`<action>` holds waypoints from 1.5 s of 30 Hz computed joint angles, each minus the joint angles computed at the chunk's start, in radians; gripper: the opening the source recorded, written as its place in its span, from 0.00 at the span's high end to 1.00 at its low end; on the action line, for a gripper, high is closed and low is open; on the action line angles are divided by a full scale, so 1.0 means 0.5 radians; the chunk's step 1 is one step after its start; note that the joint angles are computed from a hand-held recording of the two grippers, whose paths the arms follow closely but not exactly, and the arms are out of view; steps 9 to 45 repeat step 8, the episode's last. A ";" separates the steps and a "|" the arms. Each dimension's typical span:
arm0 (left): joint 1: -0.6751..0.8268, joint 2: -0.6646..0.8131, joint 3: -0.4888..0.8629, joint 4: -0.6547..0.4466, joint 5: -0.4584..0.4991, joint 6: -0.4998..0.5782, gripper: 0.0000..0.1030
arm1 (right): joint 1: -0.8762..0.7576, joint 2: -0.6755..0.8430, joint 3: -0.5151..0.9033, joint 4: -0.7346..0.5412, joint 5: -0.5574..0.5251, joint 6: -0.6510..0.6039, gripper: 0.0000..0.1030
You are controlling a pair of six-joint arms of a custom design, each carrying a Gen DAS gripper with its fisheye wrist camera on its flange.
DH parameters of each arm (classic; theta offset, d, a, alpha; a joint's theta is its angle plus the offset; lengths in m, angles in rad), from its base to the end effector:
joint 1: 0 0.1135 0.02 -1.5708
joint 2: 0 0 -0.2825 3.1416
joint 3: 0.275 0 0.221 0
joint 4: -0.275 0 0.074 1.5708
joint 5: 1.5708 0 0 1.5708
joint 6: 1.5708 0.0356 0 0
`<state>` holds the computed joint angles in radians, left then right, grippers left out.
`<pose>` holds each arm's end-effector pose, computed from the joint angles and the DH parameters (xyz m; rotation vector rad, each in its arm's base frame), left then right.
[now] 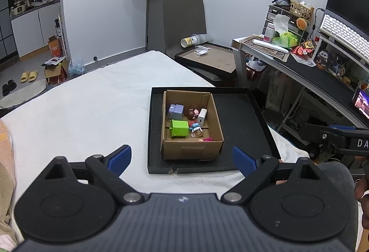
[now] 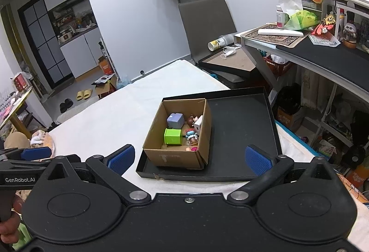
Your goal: Organize rigid objects
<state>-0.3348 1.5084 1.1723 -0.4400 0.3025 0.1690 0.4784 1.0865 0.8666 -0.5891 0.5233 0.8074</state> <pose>0.2799 -0.1086 0.3063 0.7279 2.2279 -0.4366 0.1693 0.0678 0.2998 0.6027 2.1665 0.0576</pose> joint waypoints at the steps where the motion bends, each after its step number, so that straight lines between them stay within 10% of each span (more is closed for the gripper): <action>1: -0.001 0.004 0.005 0.005 0.001 -0.004 0.09 | 0.001 -0.001 -0.012 0.018 0.004 -0.002 0.00; 45: 0.004 0.082 0.035 0.062 0.014 -0.023 0.09 | -0.068 0.015 -0.104 0.159 -0.071 -0.074 0.00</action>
